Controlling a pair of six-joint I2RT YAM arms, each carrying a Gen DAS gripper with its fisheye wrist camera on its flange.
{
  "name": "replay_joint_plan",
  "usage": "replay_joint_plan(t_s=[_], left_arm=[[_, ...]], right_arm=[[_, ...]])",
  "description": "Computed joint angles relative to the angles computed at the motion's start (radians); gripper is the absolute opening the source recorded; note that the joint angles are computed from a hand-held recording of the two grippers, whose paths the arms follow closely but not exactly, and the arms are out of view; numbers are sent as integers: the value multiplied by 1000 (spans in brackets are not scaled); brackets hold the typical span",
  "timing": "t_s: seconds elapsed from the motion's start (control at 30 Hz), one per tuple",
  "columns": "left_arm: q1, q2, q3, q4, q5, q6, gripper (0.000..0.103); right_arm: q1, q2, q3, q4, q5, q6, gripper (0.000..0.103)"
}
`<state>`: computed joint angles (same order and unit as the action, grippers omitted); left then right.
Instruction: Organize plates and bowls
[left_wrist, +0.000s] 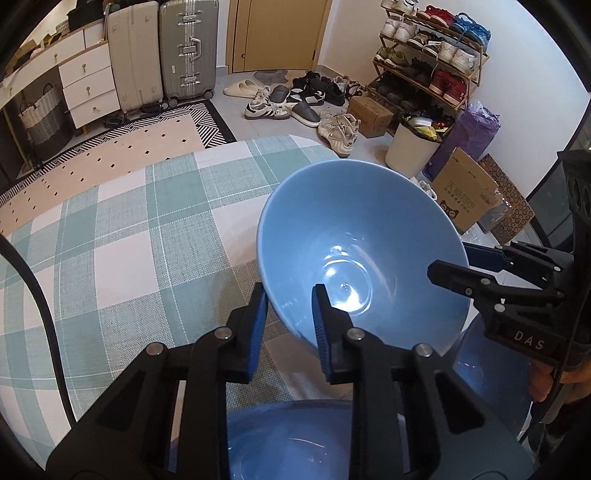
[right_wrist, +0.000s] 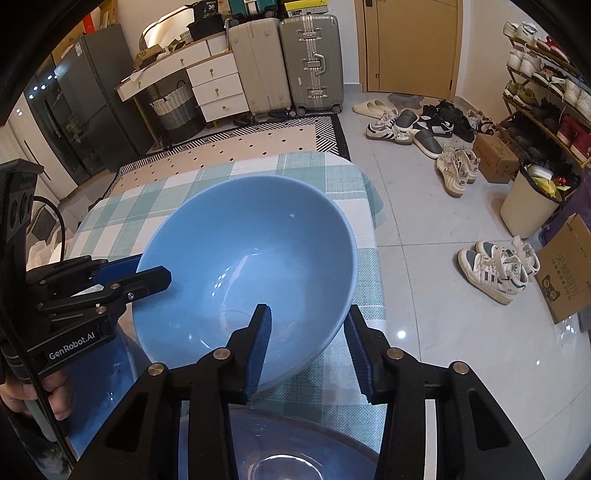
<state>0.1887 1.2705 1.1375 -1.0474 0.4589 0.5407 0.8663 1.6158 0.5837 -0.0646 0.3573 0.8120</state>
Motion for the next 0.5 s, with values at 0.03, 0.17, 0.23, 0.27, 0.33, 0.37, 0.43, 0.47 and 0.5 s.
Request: replay_joint_plan(t_s=[0.03,0.17,0.23,0.27,0.33,0.37,0.43,0.47,0.5], left_arm=[[1,3,0,2,2,-2,19],[2,5,0,3,1,0,17],[2,6,0,4,1,1,17],[2,6,0,4,1,1,17],[3,5,-1,4,1,0,17],[2,5,-1,4,2,0,17],[4,4,-3,10,0,1,17],[6,5,-3,12,2,3,17],[9,8,-1,13,4,5,17]], right_arm=[[2,4,3,-2,3,-1,39],[8,13,6,-6,19,0,35],[10,14,7,-9,26,3,33],[11,14,6,-9,26,5,33],[11,15,5,-8,28,5,32],[13,16,6,-10,30,5,32],[15,15,5,-8,30,7,32],[15,15,6,-10,31,6,32],[15,15,5,-11,32,6,32]])
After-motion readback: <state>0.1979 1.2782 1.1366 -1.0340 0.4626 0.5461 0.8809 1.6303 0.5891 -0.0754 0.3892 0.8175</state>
